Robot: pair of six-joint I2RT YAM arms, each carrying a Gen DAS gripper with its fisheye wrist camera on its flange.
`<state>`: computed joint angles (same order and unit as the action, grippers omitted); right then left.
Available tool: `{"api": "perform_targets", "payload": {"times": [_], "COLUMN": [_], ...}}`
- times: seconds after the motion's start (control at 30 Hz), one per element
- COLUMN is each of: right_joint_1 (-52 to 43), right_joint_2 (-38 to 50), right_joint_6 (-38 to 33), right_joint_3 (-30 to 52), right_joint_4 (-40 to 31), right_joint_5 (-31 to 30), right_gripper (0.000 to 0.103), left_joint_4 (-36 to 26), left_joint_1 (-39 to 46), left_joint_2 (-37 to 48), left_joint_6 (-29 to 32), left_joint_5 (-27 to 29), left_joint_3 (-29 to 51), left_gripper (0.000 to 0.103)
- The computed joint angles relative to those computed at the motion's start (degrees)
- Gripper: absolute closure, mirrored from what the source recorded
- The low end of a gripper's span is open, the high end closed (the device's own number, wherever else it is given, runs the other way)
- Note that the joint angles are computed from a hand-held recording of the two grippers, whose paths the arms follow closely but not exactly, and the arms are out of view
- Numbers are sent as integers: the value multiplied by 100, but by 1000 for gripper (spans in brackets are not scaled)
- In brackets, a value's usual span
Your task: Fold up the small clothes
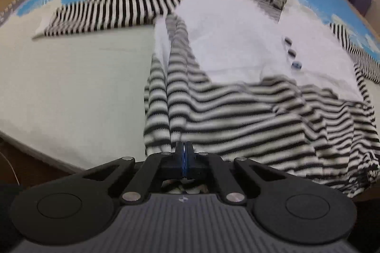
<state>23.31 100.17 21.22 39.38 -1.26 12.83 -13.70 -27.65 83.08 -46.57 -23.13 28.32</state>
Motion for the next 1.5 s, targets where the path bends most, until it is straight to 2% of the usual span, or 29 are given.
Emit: {"api": "perform_targets", "payload": {"times": [0.1,0.17,0.2,0.27,0.3,0.33,0.4,0.47,0.5,0.6,0.7,0.83,0.93,1.03,1.1,1.17,1.23,1.3,1.37,1.5], "right_joint_1": [176,329,343,297,212,149,224,284,338,480,557,593,587,548,522,524,519,510,461,406], "right_joint_2": [-298,-603,-653,-654,-477,-255,28,7,70,274,-48,-645,-850,-896,-954,-1023,-1135,-1236,-1290,-979], "right_joint_6": [-153,-94,-135,-121,-65,-36,-53,-136,-307,-576,-309,-410,-567,-579,-587,-590,-686,-829,-993,-1502], "right_joint_3": [-101,-421,-527,-536,-423,-240,-74,-89,-2,119,-81,-466,-664,-784,-845,-941,-915,-767,-484,369], "right_joint_4": [191,739,1003,1086,985,689,381,436,332,158,369,1003,1460,1840,2054,2281,2309,2128,1891,1563], "right_joint_5": [427,456,344,-52,-352,-596,-426,-278,-174,49,14,94,313,461,517,546,551,593,532,294], "right_gripper": [101,97,92,72,57,56,57,57,57,56,56,55,55,55,55,55,55,55,55,55], "left_joint_4": [169,342,377,157,141,119,114,210,209,106,93,-67,-73,126,469,993,1457,1845,2068,2837], "left_joint_1": [-271,-225,-110,110,63,5,-129,-287,-281,53,34,-120,278,972,1582,2185,2707,3273,3715,4510], "left_joint_2": [-104,22,212,784,897,844,552,320,413,899,551,-268,-760,-667,-435,-72,340,989,1680,2575], "left_joint_6": [208,285,278,203,140,125,124,139,149,1,-75,3,533,1429,2127,2814,3295,3654,3950,3968], "left_joint_5": [-483,-281,-14,488,419,322,142,-133,-133,475,279,-385,-549,-456,-181,127,418,756,847,878], "left_joint_3": [28,32,77,301,302,301,254,146,182,377,335,344,651,1295,1707,1981,2146,2377,2614,2399], "left_gripper": [100,96,94,92,92,91,89,76,73,73,72,65,65,65,62,53,53,57,80,82]}}
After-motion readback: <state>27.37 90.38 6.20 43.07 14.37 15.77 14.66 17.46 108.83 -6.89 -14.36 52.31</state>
